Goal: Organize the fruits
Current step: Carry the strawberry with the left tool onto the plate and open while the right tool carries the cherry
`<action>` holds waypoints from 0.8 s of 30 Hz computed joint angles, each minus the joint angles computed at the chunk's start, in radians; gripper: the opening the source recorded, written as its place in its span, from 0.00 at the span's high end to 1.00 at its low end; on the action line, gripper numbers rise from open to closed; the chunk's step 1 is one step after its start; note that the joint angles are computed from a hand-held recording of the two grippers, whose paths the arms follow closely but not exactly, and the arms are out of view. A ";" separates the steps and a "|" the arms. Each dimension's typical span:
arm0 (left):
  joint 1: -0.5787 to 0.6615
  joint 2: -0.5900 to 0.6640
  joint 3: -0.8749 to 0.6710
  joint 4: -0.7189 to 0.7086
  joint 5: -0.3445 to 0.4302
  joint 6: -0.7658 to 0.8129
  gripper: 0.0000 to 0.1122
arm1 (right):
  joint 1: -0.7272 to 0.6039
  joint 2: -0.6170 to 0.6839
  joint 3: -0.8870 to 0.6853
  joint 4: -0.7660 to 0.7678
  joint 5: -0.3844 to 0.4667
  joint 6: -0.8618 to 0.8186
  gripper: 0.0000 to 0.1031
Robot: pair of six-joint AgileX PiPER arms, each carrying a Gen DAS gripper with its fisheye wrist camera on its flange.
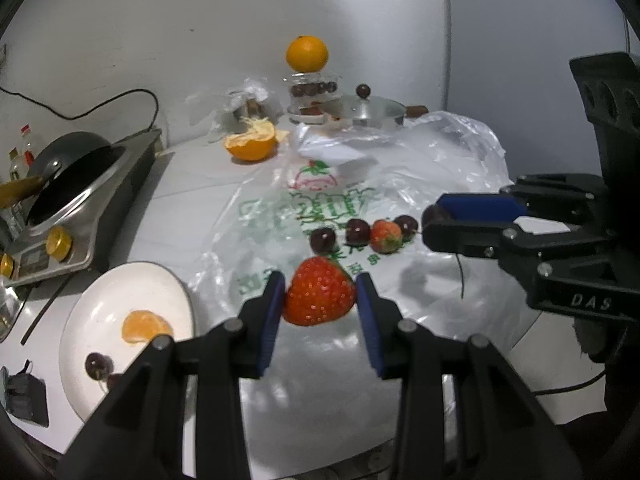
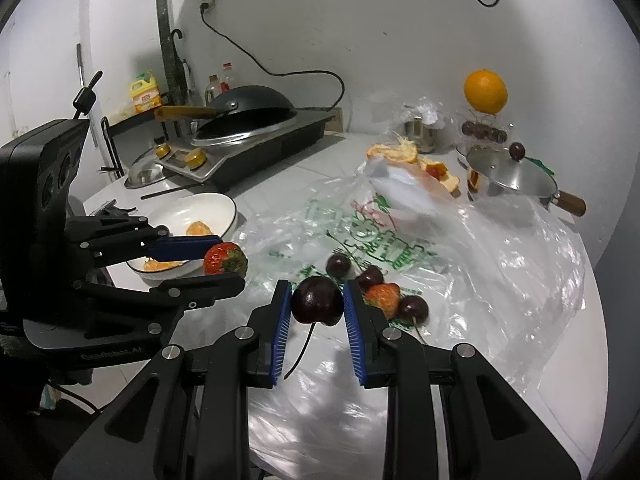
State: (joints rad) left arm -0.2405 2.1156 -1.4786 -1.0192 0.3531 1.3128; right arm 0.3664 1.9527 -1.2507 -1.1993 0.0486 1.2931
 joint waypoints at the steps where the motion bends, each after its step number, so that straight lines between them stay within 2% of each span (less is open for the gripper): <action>1: 0.008 -0.003 0.006 -0.018 0.002 0.021 0.67 | 0.007 0.005 -0.010 0.048 0.008 -0.048 0.73; 12: 0.114 -0.038 0.075 -0.197 0.049 0.216 0.67 | 0.090 0.057 -0.129 0.339 0.107 -0.344 0.73; 24: 0.219 -0.025 0.076 -0.256 0.098 0.280 0.67 | 0.145 0.150 -0.302 0.589 0.205 -0.610 0.73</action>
